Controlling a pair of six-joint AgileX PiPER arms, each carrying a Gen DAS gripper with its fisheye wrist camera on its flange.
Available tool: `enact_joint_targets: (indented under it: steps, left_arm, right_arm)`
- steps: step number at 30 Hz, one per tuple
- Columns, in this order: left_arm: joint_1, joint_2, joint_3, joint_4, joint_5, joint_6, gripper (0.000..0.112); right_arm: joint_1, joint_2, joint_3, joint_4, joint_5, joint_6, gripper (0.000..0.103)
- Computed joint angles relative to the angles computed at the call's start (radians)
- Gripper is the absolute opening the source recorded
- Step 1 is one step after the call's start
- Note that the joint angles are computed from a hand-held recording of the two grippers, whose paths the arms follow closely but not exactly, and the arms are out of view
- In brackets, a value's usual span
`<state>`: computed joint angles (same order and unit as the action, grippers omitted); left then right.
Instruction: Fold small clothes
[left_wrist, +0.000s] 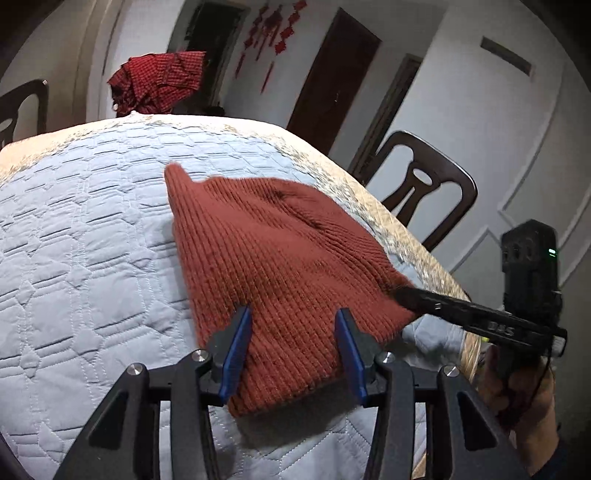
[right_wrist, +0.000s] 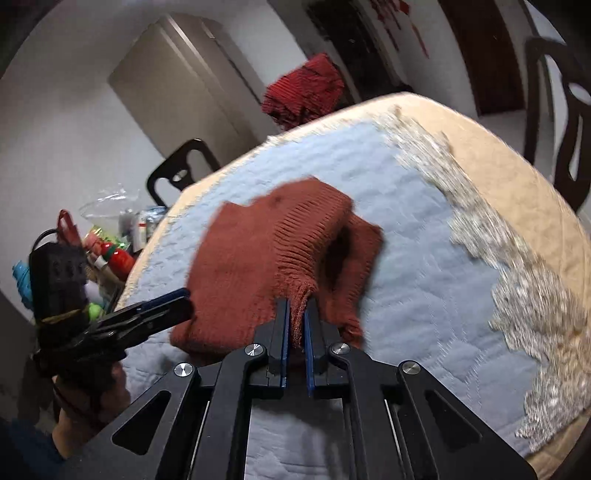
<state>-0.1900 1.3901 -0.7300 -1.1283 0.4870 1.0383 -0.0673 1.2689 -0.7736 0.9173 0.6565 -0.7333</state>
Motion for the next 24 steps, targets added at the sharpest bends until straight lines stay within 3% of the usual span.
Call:
enact_joint_targets:
  steps: [5,11,16,19,22,24]
  left_arm:
    - [-0.032,-0.01,-0.02,0.106,-0.023,-0.089,0.056]
    - [0.044,-0.019,-0.078,0.11,0.064,-0.118,0.056]
    - [0.031,0.066,-0.15,0.155,0.007,-0.188,0.056]
    - [0.003,0.1,-0.151,0.22,-0.034,-0.248,0.056]
    - [-0.032,0.078,-0.124,0.28,-0.088,-0.278,0.056]
    - [-0.029,0.082,-0.14,0.312,-0.07,-0.322,0.056]
  right_arm:
    - [-0.023,0.008,0.018,0.021,0.01,-0.023,0.008]
    - [0.032,-0.058,-0.049,-0.101,-0.033,0.086,0.01]
    - [0.074,0.031,-0.118,-0.003,-0.072,0.001,0.011]
    - [0.111,0.136,-0.143,-0.103,-0.12,0.108,0.011]
    - [0.053,0.182,-0.118,0.022,-0.077,0.01,0.015]
    - [0.037,0.177,-0.127,0.015,-0.056,0.01,0.016]
